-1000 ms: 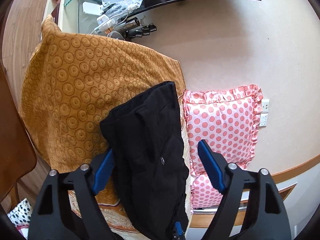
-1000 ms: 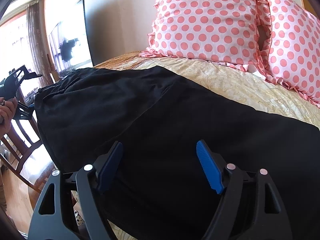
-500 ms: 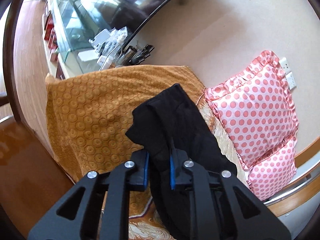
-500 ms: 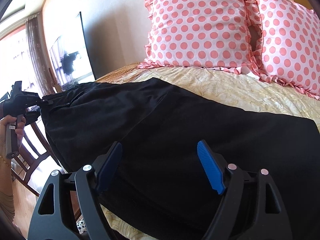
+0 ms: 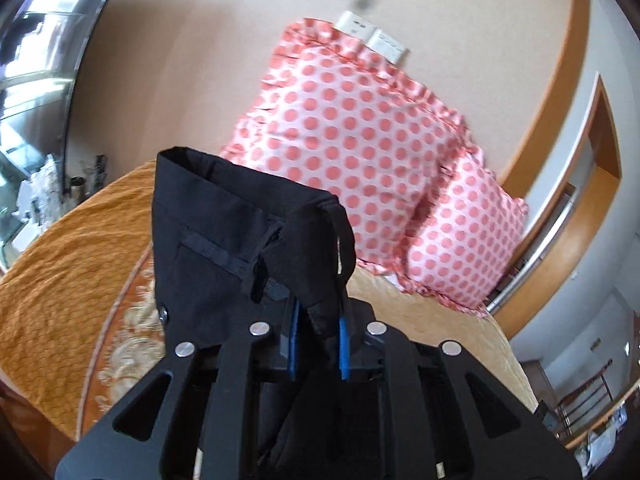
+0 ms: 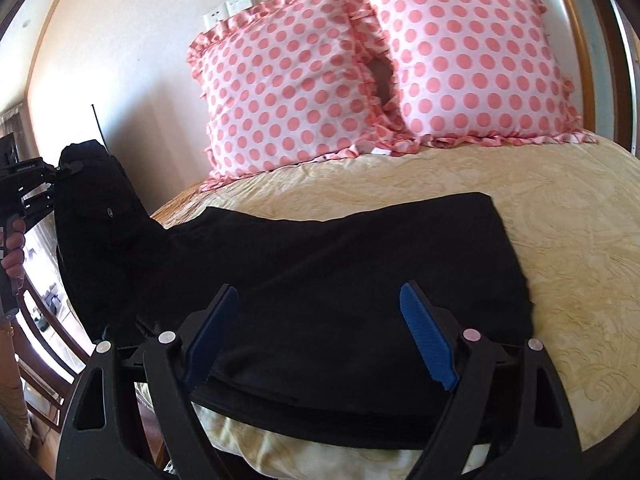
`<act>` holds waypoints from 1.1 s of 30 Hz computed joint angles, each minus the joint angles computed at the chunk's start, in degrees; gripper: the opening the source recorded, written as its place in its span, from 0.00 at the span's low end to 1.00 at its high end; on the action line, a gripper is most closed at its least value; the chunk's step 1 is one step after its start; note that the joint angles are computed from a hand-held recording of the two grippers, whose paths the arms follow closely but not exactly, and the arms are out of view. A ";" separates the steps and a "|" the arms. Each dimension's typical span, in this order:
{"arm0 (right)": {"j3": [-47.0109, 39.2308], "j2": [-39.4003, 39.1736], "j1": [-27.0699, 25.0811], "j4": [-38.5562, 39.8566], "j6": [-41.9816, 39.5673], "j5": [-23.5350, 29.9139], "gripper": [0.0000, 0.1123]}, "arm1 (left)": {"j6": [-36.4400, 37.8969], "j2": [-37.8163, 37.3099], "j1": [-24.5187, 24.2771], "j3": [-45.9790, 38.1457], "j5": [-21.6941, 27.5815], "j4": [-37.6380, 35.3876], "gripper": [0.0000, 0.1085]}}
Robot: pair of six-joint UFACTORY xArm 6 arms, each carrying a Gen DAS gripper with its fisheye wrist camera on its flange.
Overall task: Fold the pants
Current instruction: 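Lift the pants end with the left tool and fold it over the rest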
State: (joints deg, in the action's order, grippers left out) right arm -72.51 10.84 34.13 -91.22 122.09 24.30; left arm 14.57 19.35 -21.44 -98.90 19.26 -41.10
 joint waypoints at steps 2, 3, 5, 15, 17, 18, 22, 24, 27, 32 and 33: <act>4.06 -3.23 -0.28 -2.28 4.37 1.16 0.76 | 2.36 3.44 -2.23 -5.84 2.97 -1.69 0.13; 6.02 -4.78 -0.33 -3.11 6.23 1.84 0.76 | 3.85 5.29 -3.17 -8.97 4.95 -3.42 0.13; 9.59 -7.59 -0.29 -4.19 9.05 3.29 0.76 | 4.91 9.46 -4.64 -15.27 9.24 -5.92 0.13; 22.97 -17.76 -1.72 -4.33 16.68 7.31 0.76 | -4.04 28.26 -10.17 -39.19 23.73 0.10 0.13; 24.96 -19.53 -1.88 -4.07 17.57 8.32 0.76 | -2.70 27.96 -11.67 -39.35 21.73 0.02 0.13; 25.65 -20.13 -1.86 -3.93 17.78 8.82 0.76 | -1.35 27.58 -12.50 -39.11 20.64 -0.70 0.13; 27.44 -21.13 -2.22 -2.88 18.15 9.68 0.76 | 1.89 27.80 -16.01 -39.35 19.75 -1.76 0.13; 28.08 -21.33 -2.65 -2.85 19.16 9.31 0.76 | 1.63 29.97 -17.03 -41.45 23.61 -0.29 0.13; 28.83 -22.14 -2.63 -2.29 18.83 9.68 0.76 | 0.82 32.39 -17.77 -42.92 26.95 1.22 0.13; 29.62 -23.72 -1.51 -0.06 15.60 12.71 0.76 | 6.22 25.38 -19.71 -29.44 17.21 0.95 0.13; 29.65 -23.85 -1.43 0.20 15.25 13.10 0.76 | 7.45 23.95 -20.20 -26.86 15.38 1.26 0.13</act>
